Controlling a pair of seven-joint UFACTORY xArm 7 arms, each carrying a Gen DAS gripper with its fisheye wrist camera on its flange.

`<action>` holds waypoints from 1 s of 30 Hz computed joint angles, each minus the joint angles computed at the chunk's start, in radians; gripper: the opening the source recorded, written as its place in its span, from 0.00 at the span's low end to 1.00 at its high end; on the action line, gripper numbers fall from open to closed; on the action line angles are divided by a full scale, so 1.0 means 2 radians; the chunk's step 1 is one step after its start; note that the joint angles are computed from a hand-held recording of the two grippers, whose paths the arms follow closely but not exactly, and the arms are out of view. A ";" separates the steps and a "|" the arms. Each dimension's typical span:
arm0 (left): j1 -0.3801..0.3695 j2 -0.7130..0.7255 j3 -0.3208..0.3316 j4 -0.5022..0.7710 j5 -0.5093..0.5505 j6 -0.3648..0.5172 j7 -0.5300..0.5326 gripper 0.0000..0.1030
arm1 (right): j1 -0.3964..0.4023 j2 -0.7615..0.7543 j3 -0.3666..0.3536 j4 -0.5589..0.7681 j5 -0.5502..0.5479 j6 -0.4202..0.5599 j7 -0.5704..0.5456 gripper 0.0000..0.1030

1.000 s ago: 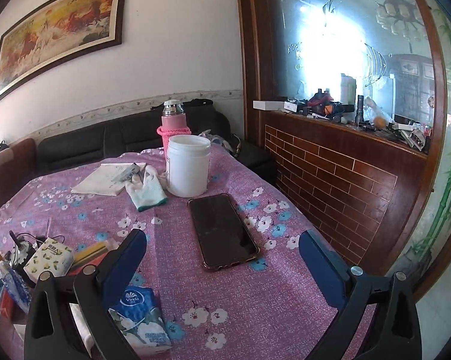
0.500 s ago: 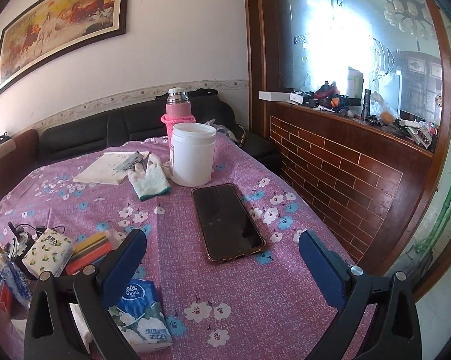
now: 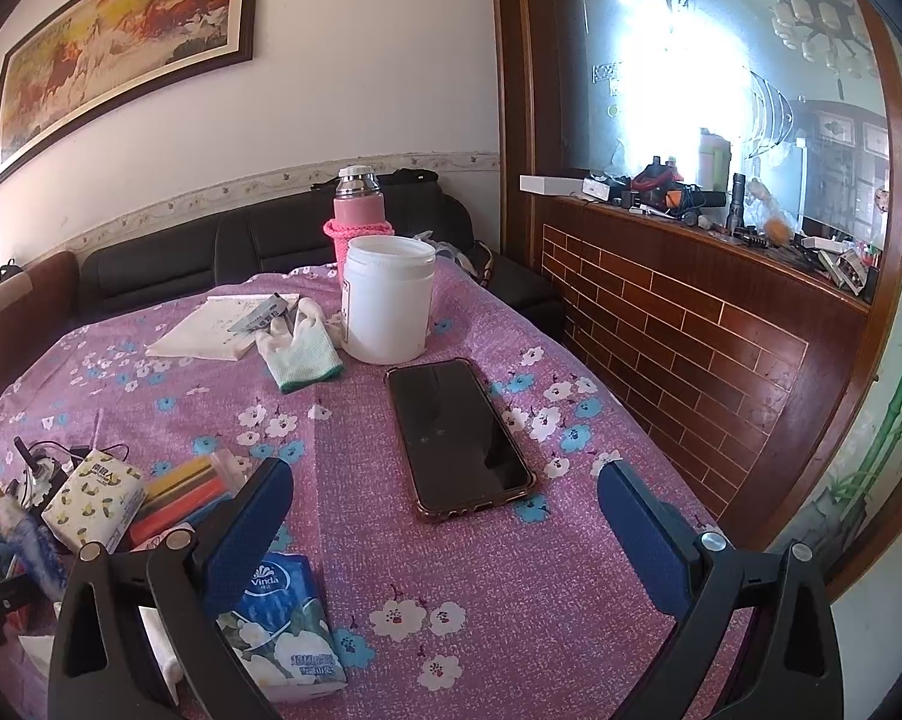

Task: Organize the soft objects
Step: 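Grasp the zip bag of sticks with the left gripper and lift it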

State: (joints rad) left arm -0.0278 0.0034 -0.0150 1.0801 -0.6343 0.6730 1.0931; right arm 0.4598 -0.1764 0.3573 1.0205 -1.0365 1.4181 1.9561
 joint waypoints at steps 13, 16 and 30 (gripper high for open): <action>0.054 -0.071 0.059 -0.046 -0.010 0.166 0.058 0.37 | 0.001 0.005 -0.004 0.003 0.006 0.004 -0.002 0.99; 0.056 -0.082 0.064 -0.059 -0.021 0.160 0.063 0.56 | 0.001 0.009 -0.006 0.006 0.011 0.005 -0.007 0.99; 0.054 -0.113 0.102 -0.067 -0.051 0.213 0.106 0.34 | 0.021 0.033 -0.004 0.039 0.022 0.066 -0.004 0.99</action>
